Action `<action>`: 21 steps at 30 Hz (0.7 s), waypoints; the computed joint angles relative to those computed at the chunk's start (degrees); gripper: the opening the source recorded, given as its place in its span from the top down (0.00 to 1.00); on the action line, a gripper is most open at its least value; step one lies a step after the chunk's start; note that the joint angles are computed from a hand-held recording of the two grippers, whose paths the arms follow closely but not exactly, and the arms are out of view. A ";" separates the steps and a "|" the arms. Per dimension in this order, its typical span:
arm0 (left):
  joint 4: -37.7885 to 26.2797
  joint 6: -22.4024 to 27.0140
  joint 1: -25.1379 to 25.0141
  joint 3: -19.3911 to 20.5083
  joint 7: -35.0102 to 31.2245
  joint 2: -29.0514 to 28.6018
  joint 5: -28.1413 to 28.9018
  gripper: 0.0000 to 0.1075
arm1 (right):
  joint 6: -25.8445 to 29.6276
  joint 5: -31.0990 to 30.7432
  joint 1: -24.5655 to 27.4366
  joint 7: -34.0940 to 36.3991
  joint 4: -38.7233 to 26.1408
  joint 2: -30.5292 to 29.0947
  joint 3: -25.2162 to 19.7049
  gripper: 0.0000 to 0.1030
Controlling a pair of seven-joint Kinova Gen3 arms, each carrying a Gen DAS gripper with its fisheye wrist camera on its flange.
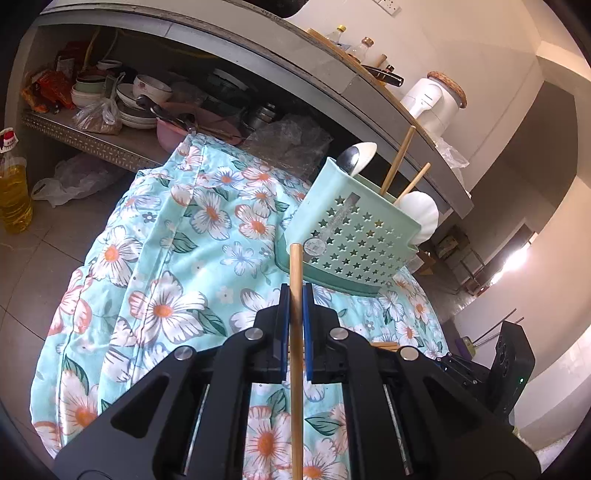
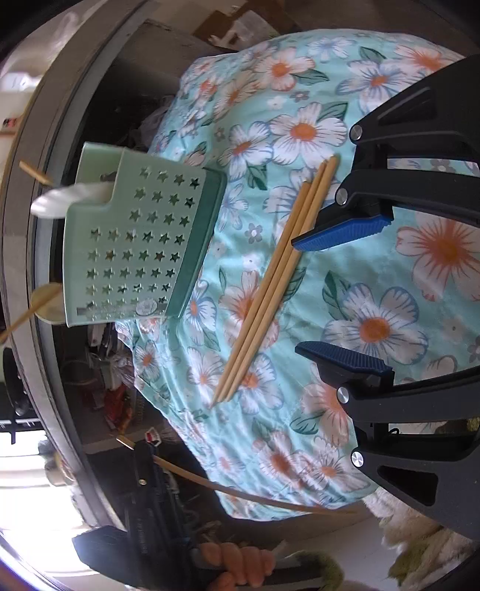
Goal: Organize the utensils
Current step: 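Lift the chopstick upright and carry it toward the holder with left, then grasp a bamboo chopstick with right while left carries its chopstick over the holder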
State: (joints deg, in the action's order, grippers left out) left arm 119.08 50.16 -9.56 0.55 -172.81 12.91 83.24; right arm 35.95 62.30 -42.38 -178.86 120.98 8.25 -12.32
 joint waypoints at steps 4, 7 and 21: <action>0.33 -0.16 -0.48 -0.37 -1.79 0.49 2.24 0.95 | 6.15 3.14 -2.78 6.87 -3.83 4.25 -0.41 0.61; 0.15 0.32 -0.91 -0.64 -2.20 1.18 3.23 0.95 | 10.35 4.65 -5.12 12.75 -6.82 7.90 0.03 0.70; -0.77 1.09 -1.88 -0.52 -1.90 3.48 2.99 0.95 | 21.29 9.73 -14.18 24.46 -14.49 20.35 4.40 0.84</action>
